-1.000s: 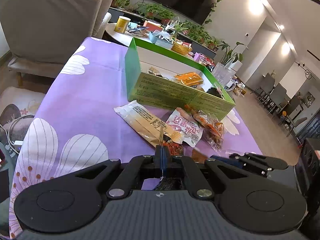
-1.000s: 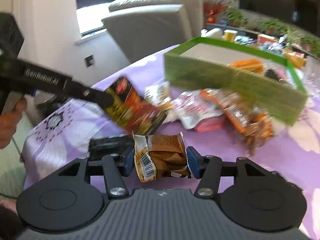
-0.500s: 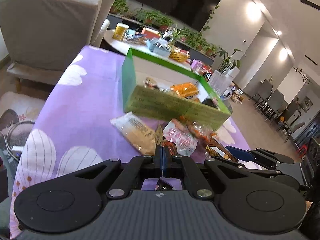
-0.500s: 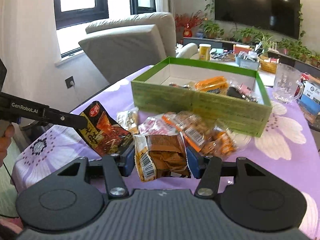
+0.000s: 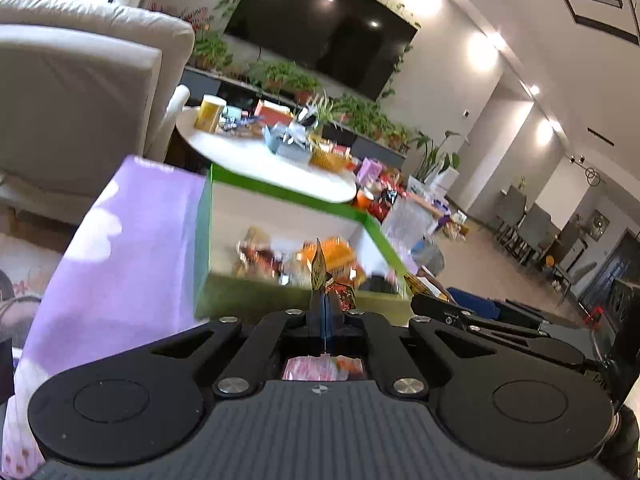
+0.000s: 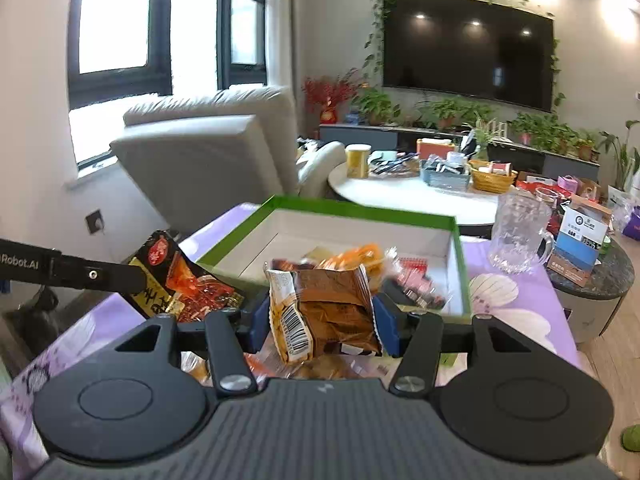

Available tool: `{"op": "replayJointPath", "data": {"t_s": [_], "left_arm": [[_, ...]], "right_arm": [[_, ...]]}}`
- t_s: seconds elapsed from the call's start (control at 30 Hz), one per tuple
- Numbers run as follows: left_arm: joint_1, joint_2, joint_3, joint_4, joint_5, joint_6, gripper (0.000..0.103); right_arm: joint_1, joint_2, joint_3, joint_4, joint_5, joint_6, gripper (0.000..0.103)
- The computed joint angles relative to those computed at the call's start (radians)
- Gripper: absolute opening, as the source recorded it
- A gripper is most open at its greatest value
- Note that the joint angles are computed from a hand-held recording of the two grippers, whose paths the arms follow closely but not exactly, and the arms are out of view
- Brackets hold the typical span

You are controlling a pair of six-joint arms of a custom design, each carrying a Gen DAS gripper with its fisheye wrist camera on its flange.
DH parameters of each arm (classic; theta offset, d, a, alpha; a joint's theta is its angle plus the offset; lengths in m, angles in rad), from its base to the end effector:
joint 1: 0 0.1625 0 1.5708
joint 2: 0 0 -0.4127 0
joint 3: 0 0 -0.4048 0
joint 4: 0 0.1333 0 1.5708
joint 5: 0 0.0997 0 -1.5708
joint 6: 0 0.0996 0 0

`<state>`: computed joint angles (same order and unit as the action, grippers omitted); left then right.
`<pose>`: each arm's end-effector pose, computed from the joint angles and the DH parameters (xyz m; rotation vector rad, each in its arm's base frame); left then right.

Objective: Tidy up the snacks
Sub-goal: 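Grasp the brown-and-yellow packet with the right tool and carry it toward the green box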

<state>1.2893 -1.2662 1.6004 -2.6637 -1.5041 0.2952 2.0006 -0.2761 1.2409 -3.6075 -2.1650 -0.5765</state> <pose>-0.0453 -0.6603 0.4199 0.7757 2.7489 -1.1379 0.3821 -0.6475 -0.0097 0.7093 -2.1171 1.2519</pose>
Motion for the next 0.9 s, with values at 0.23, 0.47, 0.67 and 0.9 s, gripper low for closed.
{"op": "replayJointPath", "data": {"t_s": [0.23,0.47,0.67,0.9], "left_arm": [[-0.024,0.07,-0.079,-0.047,0.005,0.004,0.001],[-0.044,0.15,-0.181,-0.037,0.017,0.031,0.001],[-0.048,0.216,-0.246,-0.048,0.048,0.036,0.001],[-0.027,0.279,-0.289,-0.027,0.111,-0.008,0.001]], "right_arm": [[-0.01,0.025,-0.085,-0.002,-0.009,0.008,0.06],[-0.02,0.044,-0.156,0.017,-0.004,0.003,0.06],[-0.034,0.054,-0.194,0.044,0.001,0.027,0.06],[-0.06,0.084,-0.279,0.127,-0.001,0.073,0.06]]}}
